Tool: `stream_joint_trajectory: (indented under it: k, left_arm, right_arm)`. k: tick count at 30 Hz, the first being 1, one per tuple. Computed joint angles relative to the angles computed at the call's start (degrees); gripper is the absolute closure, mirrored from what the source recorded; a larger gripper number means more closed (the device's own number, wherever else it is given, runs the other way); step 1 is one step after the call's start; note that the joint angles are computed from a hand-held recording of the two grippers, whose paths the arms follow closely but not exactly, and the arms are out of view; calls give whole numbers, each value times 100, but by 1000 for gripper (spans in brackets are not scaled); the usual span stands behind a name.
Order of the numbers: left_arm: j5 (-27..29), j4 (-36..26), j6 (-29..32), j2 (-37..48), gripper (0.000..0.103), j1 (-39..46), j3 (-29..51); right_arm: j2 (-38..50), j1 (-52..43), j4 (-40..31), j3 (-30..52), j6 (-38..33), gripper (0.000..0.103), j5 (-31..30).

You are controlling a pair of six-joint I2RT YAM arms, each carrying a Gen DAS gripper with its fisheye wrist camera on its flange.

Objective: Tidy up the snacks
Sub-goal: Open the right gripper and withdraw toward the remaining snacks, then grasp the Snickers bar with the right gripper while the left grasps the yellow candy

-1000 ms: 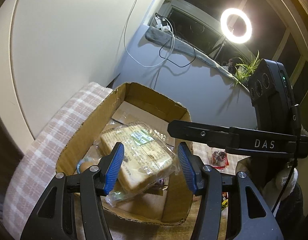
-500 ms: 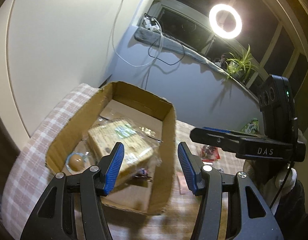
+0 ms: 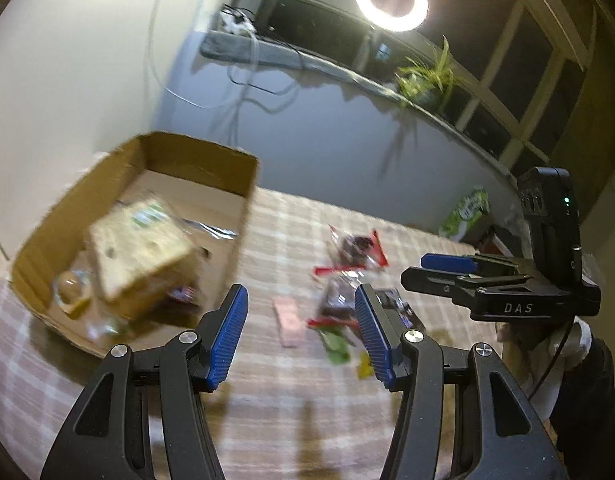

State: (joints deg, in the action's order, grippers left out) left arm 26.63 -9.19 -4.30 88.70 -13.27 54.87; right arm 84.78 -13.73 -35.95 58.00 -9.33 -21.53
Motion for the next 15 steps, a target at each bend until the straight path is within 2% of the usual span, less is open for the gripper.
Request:
stream_joint_trajectory:
  k: [11, 13, 15]
  left_arm:
    - [-255, -209, 264, 207, 49, -826, -103]
    - [-274, -250, 347, 270, 49, -929, -71]
    - [-290, -296, 422, 368, 49, -1037, -2]
  right_arm:
    - [-203, -803, -110, -709, -1065, 33, -138]
    - [-119, -847, -181, -660, -1199, 36, -310]
    - [68, -924, -363, -499, -1383, 45, -575]
